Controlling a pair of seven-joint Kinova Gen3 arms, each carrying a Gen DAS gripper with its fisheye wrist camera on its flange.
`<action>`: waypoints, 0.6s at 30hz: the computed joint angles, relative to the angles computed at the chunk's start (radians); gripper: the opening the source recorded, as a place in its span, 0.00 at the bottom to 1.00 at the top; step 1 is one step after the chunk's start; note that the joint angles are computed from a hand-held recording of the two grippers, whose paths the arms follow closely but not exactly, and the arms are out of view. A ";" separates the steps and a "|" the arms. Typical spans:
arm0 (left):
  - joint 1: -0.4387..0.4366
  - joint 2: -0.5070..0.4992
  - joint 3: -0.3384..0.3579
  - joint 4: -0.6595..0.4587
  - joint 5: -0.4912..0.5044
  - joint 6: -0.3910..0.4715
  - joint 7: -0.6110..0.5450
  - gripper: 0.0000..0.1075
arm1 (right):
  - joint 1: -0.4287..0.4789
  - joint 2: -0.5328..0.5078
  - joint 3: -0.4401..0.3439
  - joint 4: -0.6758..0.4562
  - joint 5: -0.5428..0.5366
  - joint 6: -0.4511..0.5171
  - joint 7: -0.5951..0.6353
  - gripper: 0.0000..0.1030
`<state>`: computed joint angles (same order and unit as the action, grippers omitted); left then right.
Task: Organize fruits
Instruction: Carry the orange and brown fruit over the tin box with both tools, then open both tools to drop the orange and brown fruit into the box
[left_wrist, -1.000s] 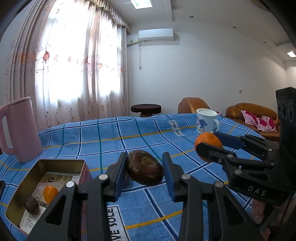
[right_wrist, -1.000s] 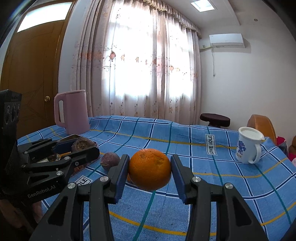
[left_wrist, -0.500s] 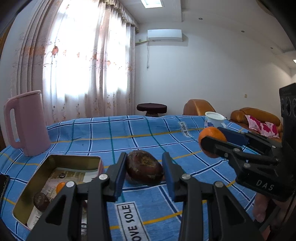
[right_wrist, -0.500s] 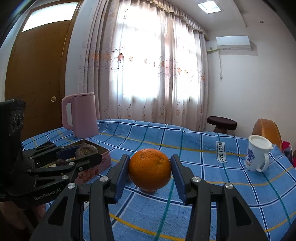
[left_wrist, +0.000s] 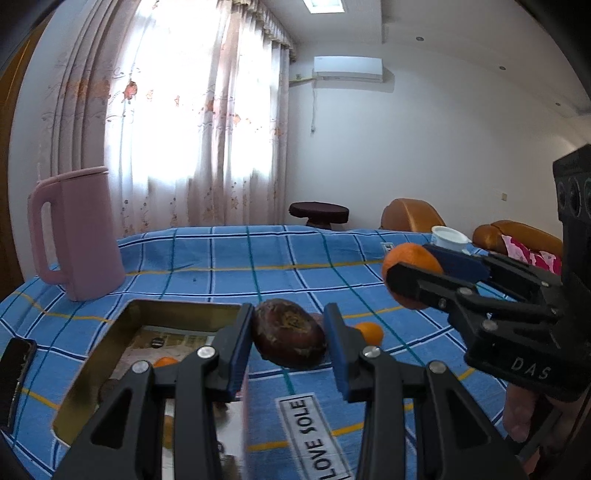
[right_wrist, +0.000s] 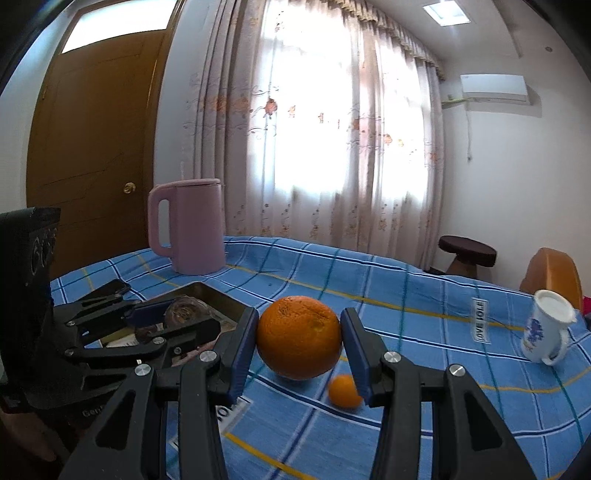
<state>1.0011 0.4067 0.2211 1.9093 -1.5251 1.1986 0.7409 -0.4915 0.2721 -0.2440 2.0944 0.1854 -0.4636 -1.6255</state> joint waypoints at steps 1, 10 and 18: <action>-0.002 -0.009 -0.001 0.010 0.004 0.000 0.005 0.37 | 0.006 0.006 -0.013 -0.017 0.019 0.017 -0.017 0.46; -0.079 -0.118 0.017 0.109 0.085 -0.007 0.028 0.37 | 0.042 0.101 -0.156 -0.191 0.184 0.191 -0.135 0.46; -0.212 -0.182 0.020 0.168 0.149 -0.137 -0.020 0.37 | -0.015 0.210 -0.206 -0.347 0.163 0.376 -0.091 0.47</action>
